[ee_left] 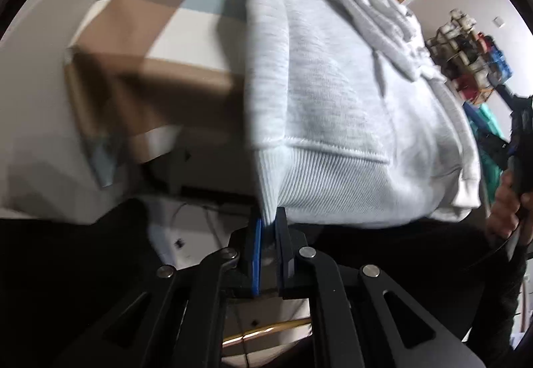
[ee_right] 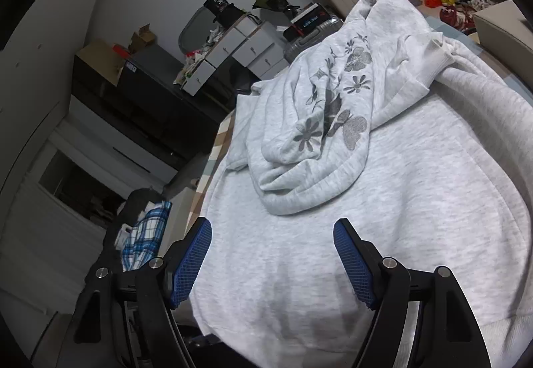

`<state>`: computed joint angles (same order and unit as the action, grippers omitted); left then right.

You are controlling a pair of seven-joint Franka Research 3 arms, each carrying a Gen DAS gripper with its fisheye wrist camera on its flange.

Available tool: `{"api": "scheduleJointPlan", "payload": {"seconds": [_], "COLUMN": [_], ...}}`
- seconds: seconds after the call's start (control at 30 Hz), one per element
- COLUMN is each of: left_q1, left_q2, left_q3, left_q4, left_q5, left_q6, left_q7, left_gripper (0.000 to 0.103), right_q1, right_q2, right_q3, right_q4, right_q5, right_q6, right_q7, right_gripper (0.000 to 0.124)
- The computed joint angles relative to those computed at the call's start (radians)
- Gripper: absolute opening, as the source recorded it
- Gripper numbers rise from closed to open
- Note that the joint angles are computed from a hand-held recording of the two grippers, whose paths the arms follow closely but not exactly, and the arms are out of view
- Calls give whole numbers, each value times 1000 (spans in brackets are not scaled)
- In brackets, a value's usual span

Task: Fold large clothes
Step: 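Grasp the hoodie hem rib with the left tool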

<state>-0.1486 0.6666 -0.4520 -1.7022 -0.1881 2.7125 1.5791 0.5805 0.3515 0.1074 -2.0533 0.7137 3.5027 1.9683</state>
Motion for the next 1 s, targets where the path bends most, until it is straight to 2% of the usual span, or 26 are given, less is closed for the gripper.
{"api": "scheduleJointPlan", "payload": {"seconds": [0.07,0.13,0.2,0.23,0.27,0.3,0.33,0.37,0.4,0.43,0.5,0.57,0.67,0.7,0.73,0.77,0.83,0.87,0.9,0.93,1.0], "left_q1": [-82,-118,-77,-65,-67,-56,-23,4,20,35,55,57,-3,-9,-2,28,106,109,86,87,133], "left_q2": [-36,-45,-32,-26,-27,-24,-14,0,2,4,14,68,137,153,170,186,176,176,161,150,131], "left_q3": [96,133,80,63,68,57,21,-6,-20,-38,-65,-83,-34,-31,-43,-83,-160,-161,-130,-126,-160], "left_q4": [-14,-15,-12,0,4,12,18,29,24,8,5,79,199,211,226,219,170,175,179,167,127], "left_q5": [91,164,132,125,128,114,73,29,-4,-42,-64,-73,-45,-47,-60,-82,-182,-166,-155,-162,-222], "left_q6": [13,17,32,7,-10,-27,-40,-45,-27,26,77,41,-58,-49,-48,-22,-24,-53,-67,-62,-50], "left_q7": [-84,-142,-110,-101,-109,-108,-86,-72,-67,-65,-34,-17,-50,-45,-34,-12,102,97,85,97,134], "left_gripper": [2,2,2,3,6,15,25,55,68,76,76,77,77,77,77,76,43,6,0,0,0], "right_q1": [14,22,7,-9,-23,-36,-60,-82,-106,-119,-120,-112,-98,-96,-97,-97,-86,-87,-95,-104,-119], "right_q2": [2,2,2,0,-1,-2,-2,-3,-3,-3,-5,-6,-6,-6,-5,-5,-6,-4,-3,-3,-2], "right_q3": [-15,-22,-6,9,21,34,55,73,92,102,99,90,74,73,74,73,64,65,73,80,91], "right_q4": [8,11,6,1,-4,-10,-18,-27,-35,-41,-48,-50,-46,-45,-45,-45,-44,-42,-44,-46,-48], "right_q5": [10,14,0,-14,-28,-42,-66,-93,-123,-145,-163,-171,-172,-174,-178,-180,-172,-172,-181,-191,-210], "right_q6": [-14,-17,-11,-4,1,9,22,31,42,50,56,59,48,45,45,44,43,46,49,51,48], "right_q7": [-13,-21,-11,1,13,27,52,77,106,129,151,159,157,159,161,162,156,158,167,176,194], "right_gripper": [77,77,77,77,77,77,77,78,78,78,78,78,78,78,78,78,78,78,78,78,78]}}
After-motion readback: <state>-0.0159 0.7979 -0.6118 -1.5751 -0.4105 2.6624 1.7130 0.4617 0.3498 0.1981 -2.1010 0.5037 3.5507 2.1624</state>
